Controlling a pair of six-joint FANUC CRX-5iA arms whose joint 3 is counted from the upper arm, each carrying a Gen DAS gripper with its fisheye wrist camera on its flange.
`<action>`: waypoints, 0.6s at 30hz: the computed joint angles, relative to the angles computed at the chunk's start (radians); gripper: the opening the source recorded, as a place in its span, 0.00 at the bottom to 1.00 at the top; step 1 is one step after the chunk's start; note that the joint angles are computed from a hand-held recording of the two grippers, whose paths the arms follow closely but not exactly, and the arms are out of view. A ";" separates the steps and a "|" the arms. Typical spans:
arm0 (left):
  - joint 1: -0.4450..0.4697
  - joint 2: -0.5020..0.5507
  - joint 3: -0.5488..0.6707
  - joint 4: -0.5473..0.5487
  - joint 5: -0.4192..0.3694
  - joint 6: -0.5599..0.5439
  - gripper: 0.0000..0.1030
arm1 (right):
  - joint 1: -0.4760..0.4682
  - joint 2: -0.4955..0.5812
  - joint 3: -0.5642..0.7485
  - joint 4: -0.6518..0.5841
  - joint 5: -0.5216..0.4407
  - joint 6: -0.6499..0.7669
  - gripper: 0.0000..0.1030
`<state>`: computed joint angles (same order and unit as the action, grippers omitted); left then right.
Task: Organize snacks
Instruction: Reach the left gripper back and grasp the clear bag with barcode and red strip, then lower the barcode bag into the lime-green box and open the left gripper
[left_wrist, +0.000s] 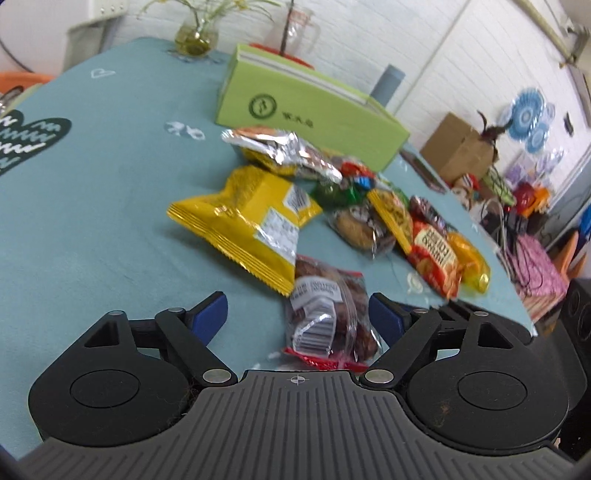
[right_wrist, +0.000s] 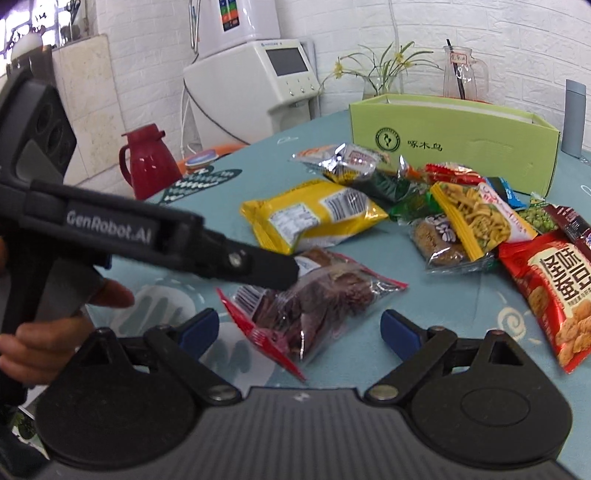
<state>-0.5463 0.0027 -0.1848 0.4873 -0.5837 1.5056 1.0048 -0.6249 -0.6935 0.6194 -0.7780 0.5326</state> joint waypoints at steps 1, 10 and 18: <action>-0.005 0.006 0.002 0.005 -0.010 -0.006 0.64 | 0.004 0.000 -0.017 0.035 0.012 -0.022 0.92; -0.044 -0.011 -0.022 0.020 0.001 -0.039 0.16 | 0.068 -0.044 -0.053 0.104 -0.040 -0.052 0.60; -0.098 0.006 0.026 0.076 0.043 -0.103 0.16 | 0.090 -0.130 -0.075 0.219 -0.124 -0.129 0.60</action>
<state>-0.6439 0.0086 -0.1591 0.5631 -0.5405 1.4030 1.0951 -0.7553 -0.7681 0.8384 -0.9023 0.4033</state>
